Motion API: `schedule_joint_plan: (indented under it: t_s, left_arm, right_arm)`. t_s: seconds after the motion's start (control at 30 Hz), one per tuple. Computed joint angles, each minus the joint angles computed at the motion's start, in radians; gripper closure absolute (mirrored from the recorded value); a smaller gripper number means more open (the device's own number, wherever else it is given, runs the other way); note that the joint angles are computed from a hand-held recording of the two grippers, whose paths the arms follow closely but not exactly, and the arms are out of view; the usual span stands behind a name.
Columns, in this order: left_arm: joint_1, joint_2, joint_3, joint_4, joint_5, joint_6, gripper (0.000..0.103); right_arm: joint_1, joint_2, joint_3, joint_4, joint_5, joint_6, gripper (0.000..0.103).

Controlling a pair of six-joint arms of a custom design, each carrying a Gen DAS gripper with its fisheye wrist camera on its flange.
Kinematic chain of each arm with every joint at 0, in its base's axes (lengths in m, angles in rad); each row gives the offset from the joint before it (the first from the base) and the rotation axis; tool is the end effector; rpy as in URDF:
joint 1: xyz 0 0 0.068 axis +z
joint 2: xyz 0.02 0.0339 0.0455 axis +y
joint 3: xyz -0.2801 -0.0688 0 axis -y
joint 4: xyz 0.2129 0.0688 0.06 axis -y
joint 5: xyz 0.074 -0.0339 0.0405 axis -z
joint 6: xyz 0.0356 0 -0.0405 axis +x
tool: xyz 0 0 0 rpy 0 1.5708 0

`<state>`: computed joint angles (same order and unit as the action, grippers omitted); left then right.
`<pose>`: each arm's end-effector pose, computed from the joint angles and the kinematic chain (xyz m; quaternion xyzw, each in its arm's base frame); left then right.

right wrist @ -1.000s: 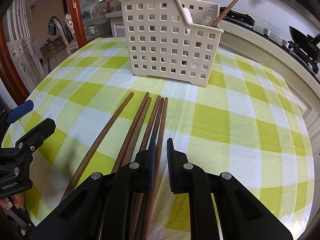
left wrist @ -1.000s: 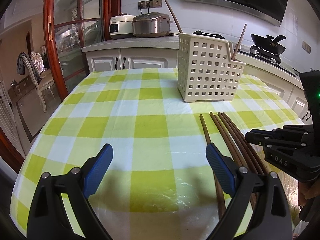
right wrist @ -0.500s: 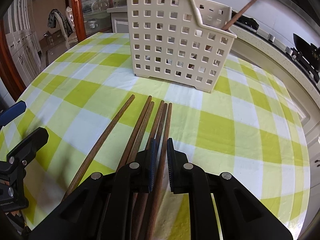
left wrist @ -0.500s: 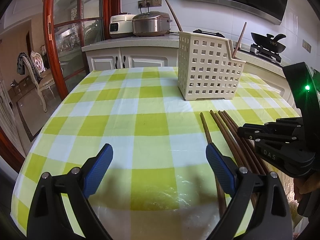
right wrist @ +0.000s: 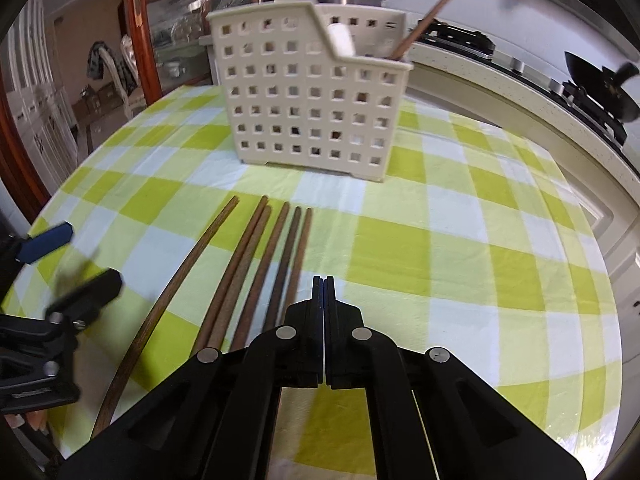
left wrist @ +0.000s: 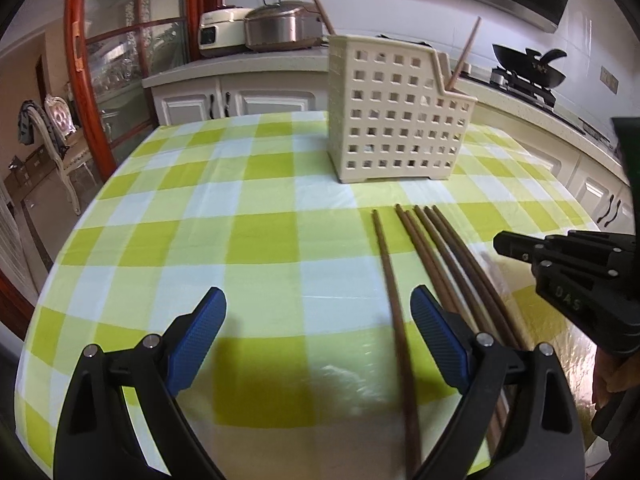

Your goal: Organize utensils

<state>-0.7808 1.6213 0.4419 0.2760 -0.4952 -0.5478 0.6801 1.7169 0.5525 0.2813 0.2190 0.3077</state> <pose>0.1796 -0.1541 0.1366 0.0267 0.9191 -0.0135 0.3928 0.2141 0.1632 0.1347 -0.1370 0.9265 0.0683 0.3438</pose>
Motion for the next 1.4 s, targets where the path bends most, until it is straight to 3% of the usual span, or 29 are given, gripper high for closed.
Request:
schedule_joint_plan:
  t_s: [0.2,0.5,1.03,1.2,1.33,1.4]
  left_arm:
    - [-0.005,0.088,0.094,-0.037,0.025,0.014,0.027]
    - [-0.007,0.135,0.150,-0.071,0.017,0.004,0.028]
    - [-0.008,0.058,0.041,-0.006,-0.018,0.009,0.028]
    - [-0.006,0.055,0.024,0.011,-0.008,0.004,0.028]
    - [-0.007,0.051,0.025,0.007,-0.007,0.004,0.028]
    - [-0.009,0.054,0.034,0.000,-0.002,0.005,0.028]
  right_arm:
    - [-0.051,-0.051,-0.066,0.052,-0.048,-0.007,0.102]
    - [-0.080,-0.034,-0.053,0.057,-0.172,-0.019,0.100]
    - [0.038,0.087,0.096,-0.065,-0.046,0.003,0.098]
    - [0.062,0.116,0.134,-0.105,0.009,0.005,0.086]
    - [0.057,0.116,0.130,-0.096,0.003,0.007,0.087]
    - [0.051,0.111,0.117,-0.082,-0.002,0.008,0.096]
